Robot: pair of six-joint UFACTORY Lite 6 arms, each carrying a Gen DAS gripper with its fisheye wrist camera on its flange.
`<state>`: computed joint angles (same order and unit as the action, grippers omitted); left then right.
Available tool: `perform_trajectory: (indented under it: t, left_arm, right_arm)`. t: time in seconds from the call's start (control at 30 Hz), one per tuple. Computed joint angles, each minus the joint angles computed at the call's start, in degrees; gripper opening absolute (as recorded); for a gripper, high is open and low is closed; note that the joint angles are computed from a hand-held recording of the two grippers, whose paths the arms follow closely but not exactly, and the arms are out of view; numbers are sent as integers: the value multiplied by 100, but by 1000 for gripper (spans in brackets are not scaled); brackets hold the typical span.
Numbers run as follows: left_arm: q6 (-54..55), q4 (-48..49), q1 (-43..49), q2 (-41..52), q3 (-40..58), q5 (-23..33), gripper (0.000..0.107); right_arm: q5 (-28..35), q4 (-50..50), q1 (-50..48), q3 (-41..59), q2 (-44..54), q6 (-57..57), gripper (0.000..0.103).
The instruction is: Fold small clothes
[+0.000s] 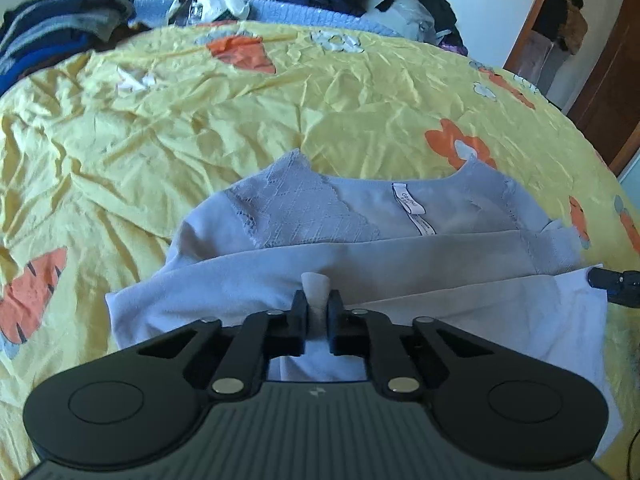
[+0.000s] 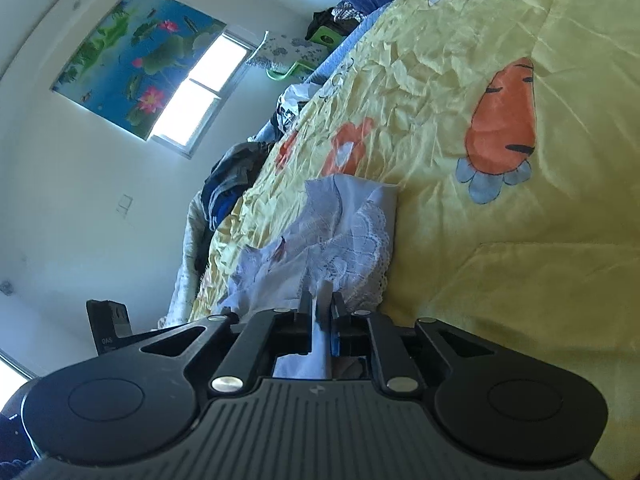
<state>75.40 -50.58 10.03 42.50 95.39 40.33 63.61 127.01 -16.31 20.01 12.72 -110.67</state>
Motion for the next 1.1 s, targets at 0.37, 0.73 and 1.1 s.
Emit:
perform_trajectory:
  t: [0.37, 0.73, 1.1]
  left_arm:
    - [813, -693, 212, -409, -503, 138, 5]
    - [158, -762, 505, 251, 1170, 618, 6]
    - [-12, -387, 473, 673, 1302, 375, 6]
  right_arm:
    - [-946, 224, 587, -290, -1339, -49, 10]
    - [-862, -110, 451, 1656, -383, 650, 9]
    - [-942, -1203, 116, 2578, 1230, 2168, 48]
